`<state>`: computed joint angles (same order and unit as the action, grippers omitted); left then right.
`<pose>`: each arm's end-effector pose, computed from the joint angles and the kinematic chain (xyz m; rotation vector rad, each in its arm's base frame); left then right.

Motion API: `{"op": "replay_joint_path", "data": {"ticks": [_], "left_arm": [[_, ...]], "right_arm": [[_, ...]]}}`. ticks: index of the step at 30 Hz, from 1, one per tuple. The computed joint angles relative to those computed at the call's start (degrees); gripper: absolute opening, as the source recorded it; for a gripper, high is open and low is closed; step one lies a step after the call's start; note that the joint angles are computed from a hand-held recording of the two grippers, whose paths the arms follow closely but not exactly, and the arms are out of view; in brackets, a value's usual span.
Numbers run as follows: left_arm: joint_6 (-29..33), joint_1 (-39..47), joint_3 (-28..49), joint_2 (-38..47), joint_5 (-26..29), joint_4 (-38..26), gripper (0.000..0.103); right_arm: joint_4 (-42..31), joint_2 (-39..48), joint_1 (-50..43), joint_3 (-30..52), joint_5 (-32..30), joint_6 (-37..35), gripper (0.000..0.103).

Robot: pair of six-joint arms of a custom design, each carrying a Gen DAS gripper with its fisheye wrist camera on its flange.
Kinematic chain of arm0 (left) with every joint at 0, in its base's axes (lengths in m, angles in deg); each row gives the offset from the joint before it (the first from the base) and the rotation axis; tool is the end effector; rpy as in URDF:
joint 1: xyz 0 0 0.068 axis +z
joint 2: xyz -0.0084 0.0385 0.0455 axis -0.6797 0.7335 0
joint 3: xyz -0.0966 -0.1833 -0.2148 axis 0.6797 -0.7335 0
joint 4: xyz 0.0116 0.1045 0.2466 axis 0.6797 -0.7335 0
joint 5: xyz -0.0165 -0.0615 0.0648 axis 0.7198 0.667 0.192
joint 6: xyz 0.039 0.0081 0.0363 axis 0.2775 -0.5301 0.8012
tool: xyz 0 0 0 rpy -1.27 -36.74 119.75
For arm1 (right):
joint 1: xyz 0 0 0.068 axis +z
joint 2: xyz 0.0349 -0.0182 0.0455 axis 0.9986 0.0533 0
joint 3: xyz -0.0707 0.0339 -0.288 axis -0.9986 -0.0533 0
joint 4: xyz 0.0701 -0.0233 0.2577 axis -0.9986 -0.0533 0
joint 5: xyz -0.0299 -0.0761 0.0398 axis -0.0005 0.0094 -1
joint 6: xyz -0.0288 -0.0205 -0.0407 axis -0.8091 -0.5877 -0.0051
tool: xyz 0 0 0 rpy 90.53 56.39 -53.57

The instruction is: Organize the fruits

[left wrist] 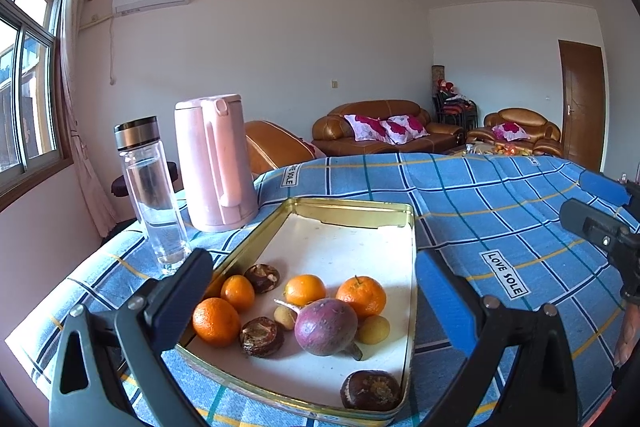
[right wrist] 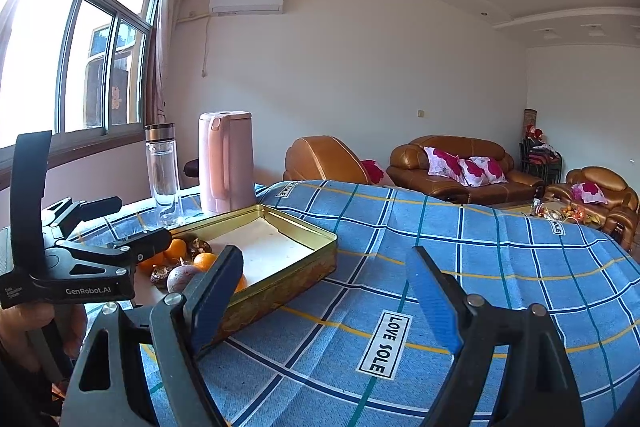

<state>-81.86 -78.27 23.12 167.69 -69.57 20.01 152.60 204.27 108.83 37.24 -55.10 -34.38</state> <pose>0.2871 -0.1797 0.0768 0.0614 1.9059 0.0718 0.2882 0.1144 0.0751 -0.3302 1.8082 0.2331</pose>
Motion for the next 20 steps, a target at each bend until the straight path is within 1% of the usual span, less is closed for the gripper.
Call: {"op": "replay_joint_path", "data": {"ticks": [5, 20], "left_arm": [[0.5, -1.0, 0.5, -0.2, -1.3, -1.1, 0.103], [0.6, -1.6, 1.0, 0.1, -0.9, -1.1, 0.103]], "right_arm": [[0.4, -0.2, -0.8, -0.5, -0.5, 0.2, 0.084], [1.1, 0.3, -2.5, -1.2, -1.9, 0.7, 0.084]]}}
